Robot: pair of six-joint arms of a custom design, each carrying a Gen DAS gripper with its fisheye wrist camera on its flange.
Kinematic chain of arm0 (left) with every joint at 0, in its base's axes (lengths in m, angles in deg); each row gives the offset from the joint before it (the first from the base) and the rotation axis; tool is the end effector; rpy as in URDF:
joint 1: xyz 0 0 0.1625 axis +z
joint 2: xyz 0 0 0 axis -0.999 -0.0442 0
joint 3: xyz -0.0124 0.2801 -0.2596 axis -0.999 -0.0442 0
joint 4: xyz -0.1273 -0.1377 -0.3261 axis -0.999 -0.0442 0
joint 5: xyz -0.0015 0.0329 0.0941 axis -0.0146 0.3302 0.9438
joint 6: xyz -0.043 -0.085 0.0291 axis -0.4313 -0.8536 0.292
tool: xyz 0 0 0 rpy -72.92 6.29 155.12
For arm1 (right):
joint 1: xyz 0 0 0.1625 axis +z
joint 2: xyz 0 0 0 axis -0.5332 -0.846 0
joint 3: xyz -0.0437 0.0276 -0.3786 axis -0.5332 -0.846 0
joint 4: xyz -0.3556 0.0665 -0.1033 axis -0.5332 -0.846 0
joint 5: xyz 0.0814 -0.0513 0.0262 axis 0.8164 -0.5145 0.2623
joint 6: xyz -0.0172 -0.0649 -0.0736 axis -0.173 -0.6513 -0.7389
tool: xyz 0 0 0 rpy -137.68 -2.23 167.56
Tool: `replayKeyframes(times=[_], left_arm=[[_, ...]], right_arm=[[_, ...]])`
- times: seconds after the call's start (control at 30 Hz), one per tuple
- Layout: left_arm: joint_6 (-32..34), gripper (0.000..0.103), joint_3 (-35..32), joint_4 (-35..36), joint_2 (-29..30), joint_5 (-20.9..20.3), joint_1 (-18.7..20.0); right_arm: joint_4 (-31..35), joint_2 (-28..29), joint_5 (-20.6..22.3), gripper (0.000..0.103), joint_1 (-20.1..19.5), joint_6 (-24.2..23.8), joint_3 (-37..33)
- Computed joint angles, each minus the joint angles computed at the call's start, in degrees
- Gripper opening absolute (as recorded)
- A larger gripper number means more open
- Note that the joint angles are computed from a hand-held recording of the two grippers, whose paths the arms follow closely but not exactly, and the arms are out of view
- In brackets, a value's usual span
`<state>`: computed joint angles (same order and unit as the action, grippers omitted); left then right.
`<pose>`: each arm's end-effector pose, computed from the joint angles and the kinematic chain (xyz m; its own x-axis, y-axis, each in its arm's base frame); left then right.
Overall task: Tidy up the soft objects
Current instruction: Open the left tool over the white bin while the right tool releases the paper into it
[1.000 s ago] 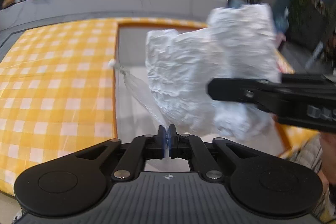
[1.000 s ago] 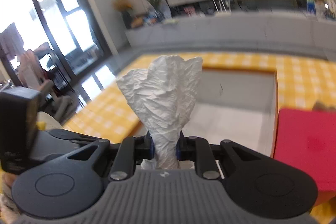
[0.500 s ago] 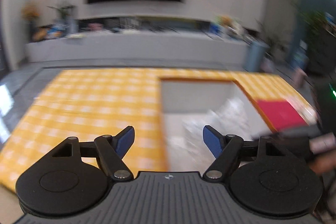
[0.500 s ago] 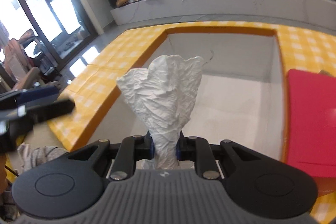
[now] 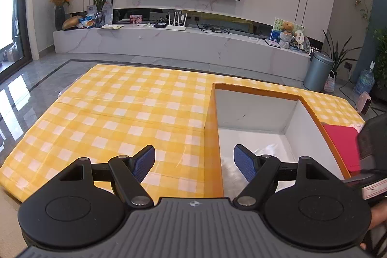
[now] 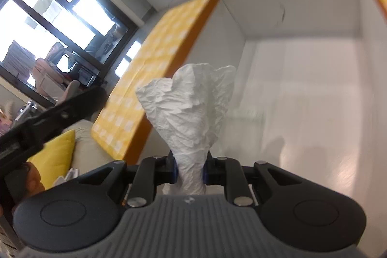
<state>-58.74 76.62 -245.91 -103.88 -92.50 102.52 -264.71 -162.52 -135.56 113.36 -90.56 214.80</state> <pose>-0.2314 -0.2892 0.0704 -0.7675 0.0442 -0.6395 0.5305 0.6038 -0.5950 0.0910 -0.3311 0.1446 -0.9490 -0.3080 0.0680 -0.3139 0.9016 -0.2975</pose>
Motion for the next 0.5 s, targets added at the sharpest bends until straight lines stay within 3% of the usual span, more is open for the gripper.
replayKeyframes(times=[0.13, 0.2, 0.37, 0.5], left_arm=[[0.29, 0.087, -0.76, 0.50, 0.65, -0.47, 0.60], [0.03, 0.084, -1.63, 3.07, 0.31, -0.89, 0.94], [-1.93, 0.083, -1.77, 6.26, -0.26, -0.20, 0.01], [-4.44, 0.083, -2.25, 10.09, -0.97, 0.28, -0.53]], right_arm=[[-6.40, 3.85, -7.14, 0.018, 5.17, 0.39, -0.12], [-7.63, 5.29, -10.49, 0.028, 7.60, 1.47, -0.53], [-13.09, 6.94, -14.90, 0.078, 11.39, 2.06, -0.12], [-18.18, 7.05, -15.68, 0.093, 12.79, -0.80, 1.45]])
